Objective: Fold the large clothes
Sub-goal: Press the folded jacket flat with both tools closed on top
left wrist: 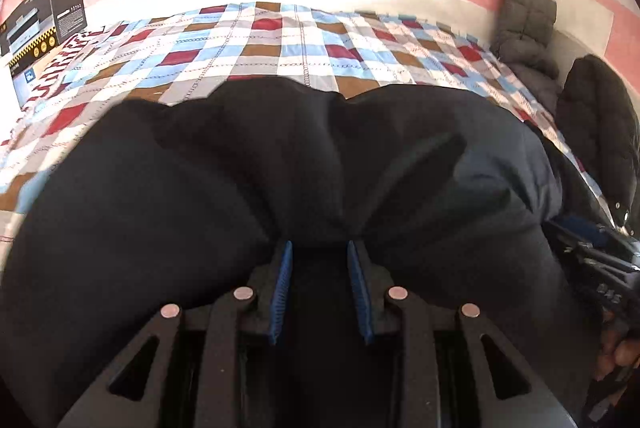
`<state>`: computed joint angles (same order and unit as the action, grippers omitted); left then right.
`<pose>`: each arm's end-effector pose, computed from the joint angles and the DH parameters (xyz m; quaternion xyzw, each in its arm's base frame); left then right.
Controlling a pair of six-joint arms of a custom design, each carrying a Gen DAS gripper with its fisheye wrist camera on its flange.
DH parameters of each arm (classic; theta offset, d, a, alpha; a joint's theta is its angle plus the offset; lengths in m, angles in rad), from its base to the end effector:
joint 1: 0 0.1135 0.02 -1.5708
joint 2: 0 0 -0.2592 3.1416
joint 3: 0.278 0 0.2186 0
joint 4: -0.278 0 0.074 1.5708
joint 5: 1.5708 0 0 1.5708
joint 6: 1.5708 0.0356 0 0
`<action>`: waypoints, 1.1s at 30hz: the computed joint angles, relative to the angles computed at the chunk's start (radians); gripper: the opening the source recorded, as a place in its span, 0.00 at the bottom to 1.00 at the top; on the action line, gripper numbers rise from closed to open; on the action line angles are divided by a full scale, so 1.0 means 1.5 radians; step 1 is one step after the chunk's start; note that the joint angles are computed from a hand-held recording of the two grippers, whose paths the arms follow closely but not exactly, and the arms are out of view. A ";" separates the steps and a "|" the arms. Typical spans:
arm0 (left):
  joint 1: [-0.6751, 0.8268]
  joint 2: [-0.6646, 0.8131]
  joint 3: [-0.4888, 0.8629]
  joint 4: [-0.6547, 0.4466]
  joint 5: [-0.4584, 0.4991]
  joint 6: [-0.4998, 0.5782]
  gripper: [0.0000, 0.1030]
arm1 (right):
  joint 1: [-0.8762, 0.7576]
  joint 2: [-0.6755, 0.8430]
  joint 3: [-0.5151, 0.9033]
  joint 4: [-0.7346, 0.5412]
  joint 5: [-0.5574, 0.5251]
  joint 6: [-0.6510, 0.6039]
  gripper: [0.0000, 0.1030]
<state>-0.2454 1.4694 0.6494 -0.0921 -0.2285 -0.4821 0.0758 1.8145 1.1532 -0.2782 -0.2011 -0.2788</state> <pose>0.2421 -0.0523 0.1727 -0.1476 0.9292 -0.0135 0.3387 0.3480 0.0336 0.1954 -0.1975 0.9255 0.0636 0.3169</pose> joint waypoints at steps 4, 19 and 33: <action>-0.055 -0.161 -0.028 -0.105 0.003 -0.055 0.29 | -0.068 -0.169 -0.104 -0.035 -0.062 -0.034 0.53; -0.116 -0.142 -0.104 -0.054 -0.048 -0.095 0.30 | -0.160 -0.125 -0.167 0.039 -0.045 -0.075 0.53; 0.105 -0.498 -0.196 -0.298 0.041 -0.008 0.25 | 0.030 -0.245 -0.264 0.016 -0.081 -0.021 0.53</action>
